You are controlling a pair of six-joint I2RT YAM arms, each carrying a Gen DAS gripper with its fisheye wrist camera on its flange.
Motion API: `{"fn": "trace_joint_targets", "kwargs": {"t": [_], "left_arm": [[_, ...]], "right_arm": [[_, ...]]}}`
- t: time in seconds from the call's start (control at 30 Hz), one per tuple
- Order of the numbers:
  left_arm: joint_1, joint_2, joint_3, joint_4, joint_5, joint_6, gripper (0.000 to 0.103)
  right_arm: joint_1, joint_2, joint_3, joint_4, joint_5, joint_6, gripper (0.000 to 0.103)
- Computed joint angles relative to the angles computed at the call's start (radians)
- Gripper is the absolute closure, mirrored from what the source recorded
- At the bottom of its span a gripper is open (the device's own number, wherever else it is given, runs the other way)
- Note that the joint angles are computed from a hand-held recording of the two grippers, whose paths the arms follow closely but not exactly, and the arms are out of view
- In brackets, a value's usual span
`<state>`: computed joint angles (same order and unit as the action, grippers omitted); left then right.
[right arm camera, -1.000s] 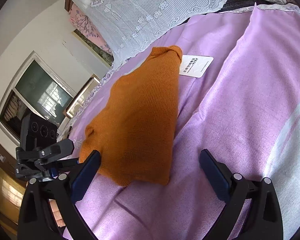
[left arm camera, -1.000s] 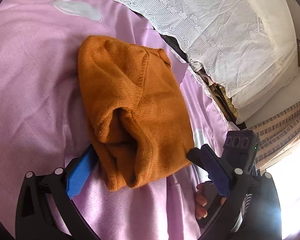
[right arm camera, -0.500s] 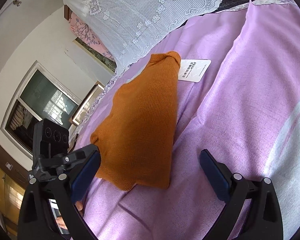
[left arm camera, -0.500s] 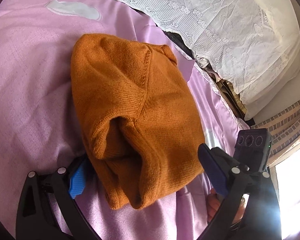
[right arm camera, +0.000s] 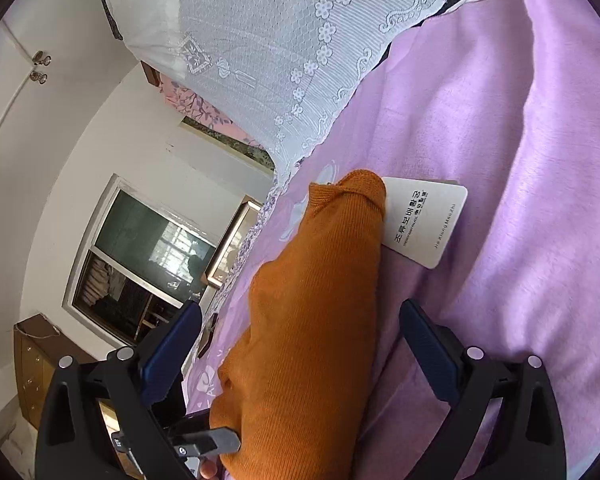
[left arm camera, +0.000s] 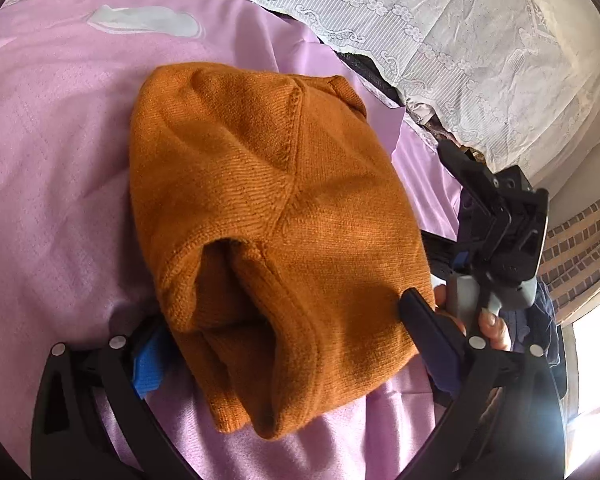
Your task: Fold small clothes
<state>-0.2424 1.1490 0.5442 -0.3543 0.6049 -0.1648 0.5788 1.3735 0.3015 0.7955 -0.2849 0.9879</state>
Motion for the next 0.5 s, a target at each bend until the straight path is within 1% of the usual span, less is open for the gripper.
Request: {"fn": "trace_joint_targets", "kwargs": {"t": [0.07, 0.13, 0.2, 0.33, 0.37, 0.5], "left_arm": [[0.004, 0.001, 0.001, -0.006, 0.002, 0.006, 0.005], [0.009, 0.005, 0.005, -0.009, 0.007, 0.006, 0.005], [0.008, 0.004, 0.005, -0.010, 0.004, 0.002, 0.005], [-0.014, -0.003, 0.006, -0.006, -0.019, -0.010, 0.005], [-0.016, -0.004, 0.006, -0.005, -0.021, -0.013, 0.005], [-0.030, -0.013, -0.002, 0.008, -0.040, -0.022, 0.005]], "right_arm": [[-0.030, 0.045, 0.036, -0.002, -0.069, -0.013, 0.003], [-0.037, 0.059, 0.056, -0.017, -0.094, -0.025, 0.003], [-0.024, 0.054, 0.077, -0.062, -0.082, -0.040, 0.003], [0.027, 0.030, 0.132, -0.212, -0.022, -0.108, 0.003], [0.034, 0.031, 0.138, -0.223, -0.009, -0.112, 0.003], [0.036, 0.051, 0.145, -0.200, 0.010, -0.100, 0.003]]}}
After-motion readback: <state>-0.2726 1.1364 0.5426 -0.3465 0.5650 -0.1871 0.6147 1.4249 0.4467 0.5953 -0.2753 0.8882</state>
